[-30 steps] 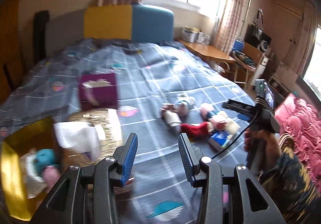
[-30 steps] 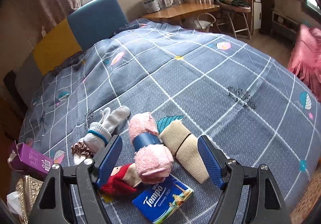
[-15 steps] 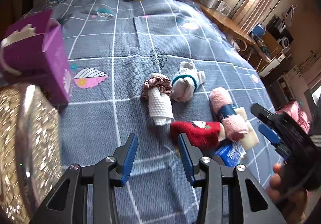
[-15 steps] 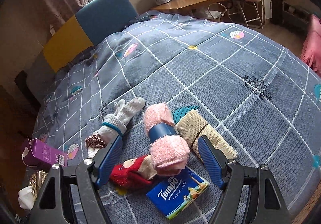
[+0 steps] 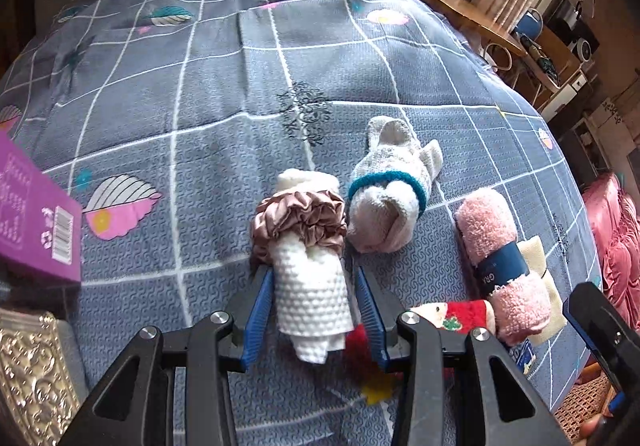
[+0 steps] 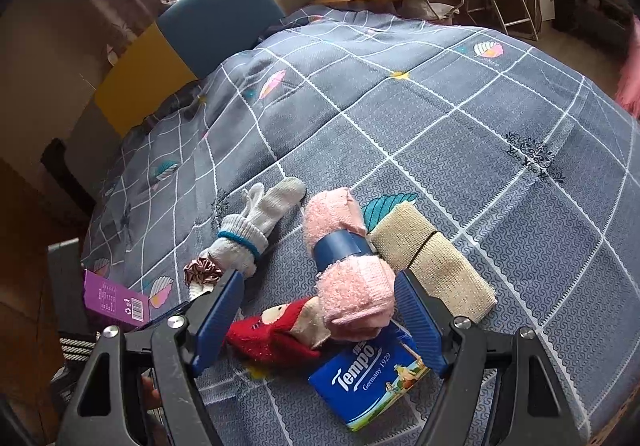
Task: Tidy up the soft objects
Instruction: 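Grasp the white knit cloth with scrunchie in the left tool while the right tool grasps the white glove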
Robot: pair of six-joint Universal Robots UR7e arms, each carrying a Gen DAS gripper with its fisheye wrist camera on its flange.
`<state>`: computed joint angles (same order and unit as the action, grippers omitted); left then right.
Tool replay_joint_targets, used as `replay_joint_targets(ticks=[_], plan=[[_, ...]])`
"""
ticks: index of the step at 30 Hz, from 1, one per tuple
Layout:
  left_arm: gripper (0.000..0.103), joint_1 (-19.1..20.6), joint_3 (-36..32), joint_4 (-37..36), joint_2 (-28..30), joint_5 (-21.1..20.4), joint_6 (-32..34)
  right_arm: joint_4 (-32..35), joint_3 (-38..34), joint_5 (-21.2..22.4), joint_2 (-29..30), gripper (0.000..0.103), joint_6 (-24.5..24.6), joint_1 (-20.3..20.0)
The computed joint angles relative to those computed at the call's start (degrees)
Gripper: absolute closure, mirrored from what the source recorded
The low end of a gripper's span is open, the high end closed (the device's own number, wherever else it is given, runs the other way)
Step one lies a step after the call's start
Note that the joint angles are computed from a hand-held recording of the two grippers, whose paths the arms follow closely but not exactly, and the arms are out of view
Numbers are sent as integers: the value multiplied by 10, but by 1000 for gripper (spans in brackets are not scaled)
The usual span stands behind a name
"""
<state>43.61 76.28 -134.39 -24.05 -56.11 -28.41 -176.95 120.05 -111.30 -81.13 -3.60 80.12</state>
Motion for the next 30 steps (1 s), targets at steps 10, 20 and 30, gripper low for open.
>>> replay_joint_targets(ticks=[10, 20, 30], plan=[[85, 7, 53, -65, -22, -21, -3, -16, 2, -7, 2, 25, -3, 1], [85, -46, 245, -168, -109, 48, -30, 30, -4, 19, 6, 25, -25, 5], [85, -57, 306, -257, -108, 78, 23, 151, -105, 77, 75, 12, -9, 13]])
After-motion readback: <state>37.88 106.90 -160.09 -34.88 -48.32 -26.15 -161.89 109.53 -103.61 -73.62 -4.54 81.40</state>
